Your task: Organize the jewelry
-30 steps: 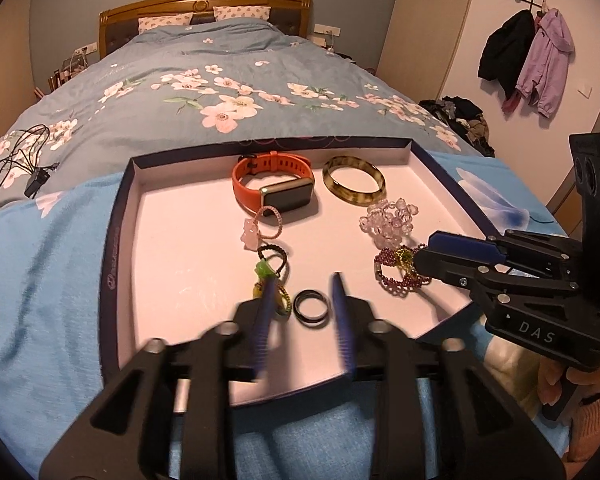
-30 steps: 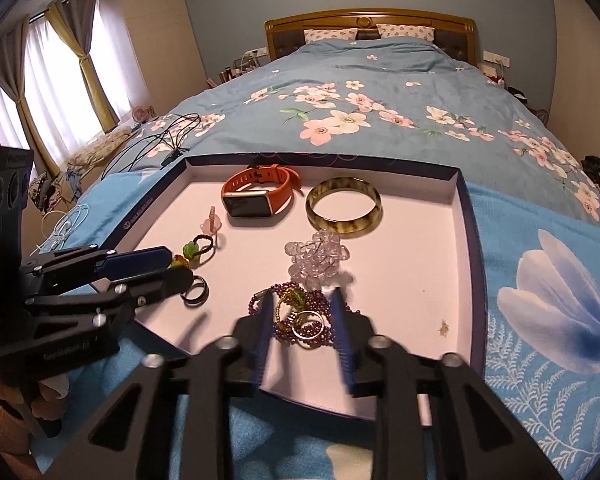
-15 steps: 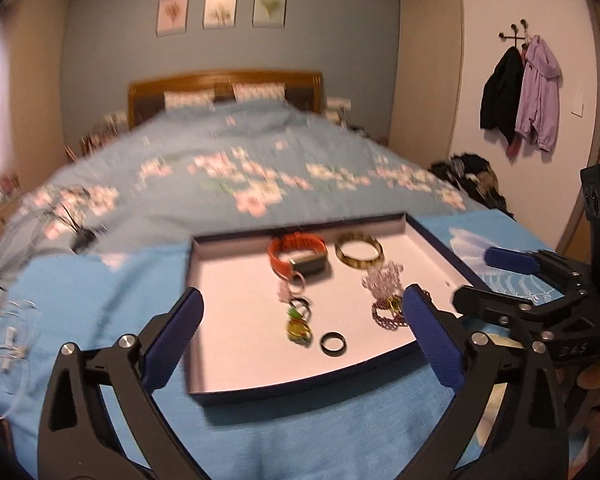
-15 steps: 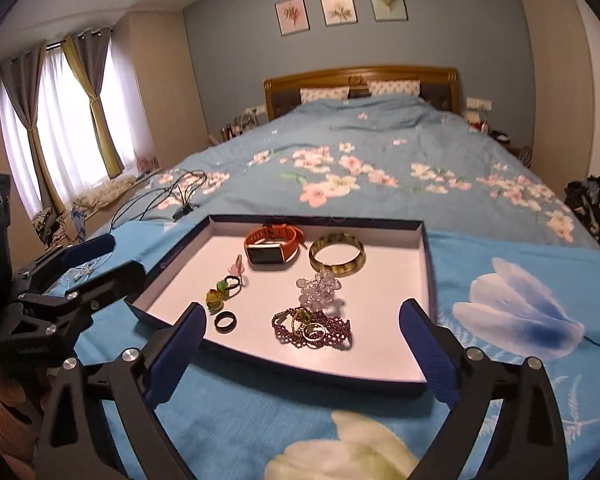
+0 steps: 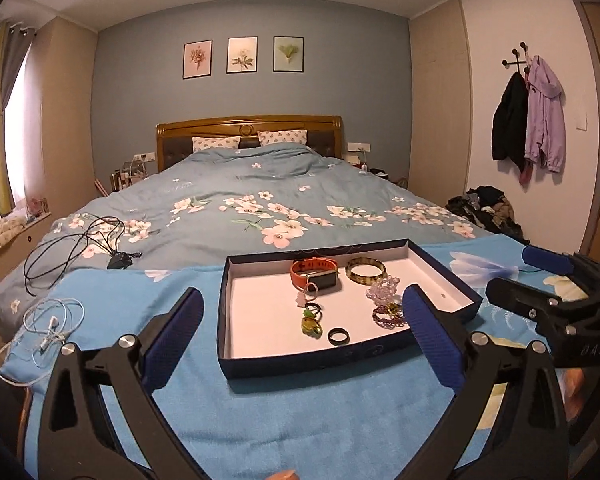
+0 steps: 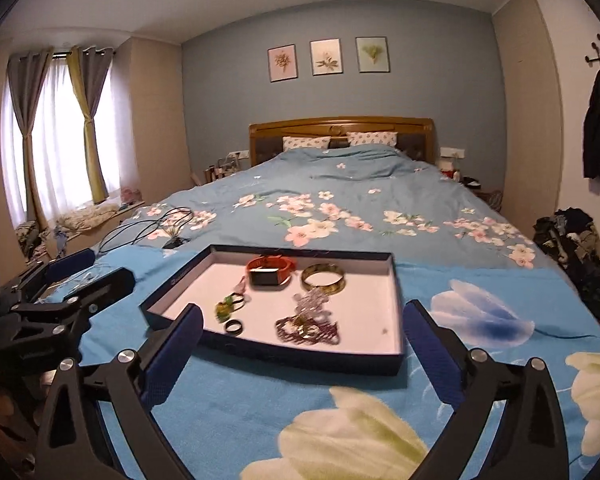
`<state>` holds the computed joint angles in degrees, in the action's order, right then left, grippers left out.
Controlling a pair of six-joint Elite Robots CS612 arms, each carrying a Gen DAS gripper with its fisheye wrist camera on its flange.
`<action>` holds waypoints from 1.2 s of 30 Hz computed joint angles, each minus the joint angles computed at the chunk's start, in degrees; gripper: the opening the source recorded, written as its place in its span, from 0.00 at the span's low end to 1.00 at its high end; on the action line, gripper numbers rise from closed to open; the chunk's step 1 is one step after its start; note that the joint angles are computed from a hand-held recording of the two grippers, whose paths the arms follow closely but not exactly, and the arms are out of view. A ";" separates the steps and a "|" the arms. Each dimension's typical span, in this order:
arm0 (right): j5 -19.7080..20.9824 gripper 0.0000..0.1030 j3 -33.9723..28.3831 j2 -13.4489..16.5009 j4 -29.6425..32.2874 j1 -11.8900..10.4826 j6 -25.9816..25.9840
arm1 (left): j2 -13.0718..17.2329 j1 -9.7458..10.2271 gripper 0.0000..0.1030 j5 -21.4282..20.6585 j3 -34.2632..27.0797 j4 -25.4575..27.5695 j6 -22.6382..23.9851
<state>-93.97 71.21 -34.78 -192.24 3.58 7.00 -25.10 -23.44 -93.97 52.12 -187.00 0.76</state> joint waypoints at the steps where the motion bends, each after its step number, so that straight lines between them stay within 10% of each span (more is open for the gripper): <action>1: -0.27 0.93 -0.04 0.10 -0.23 0.07 0.18 | -0.19 0.01 0.95 -0.12 0.33 0.02 -0.23; 36: 0.03 0.93 1.16 -0.05 -5.57 0.34 0.03 | -1.30 -0.10 0.95 2.89 3.47 -6.13 -2.20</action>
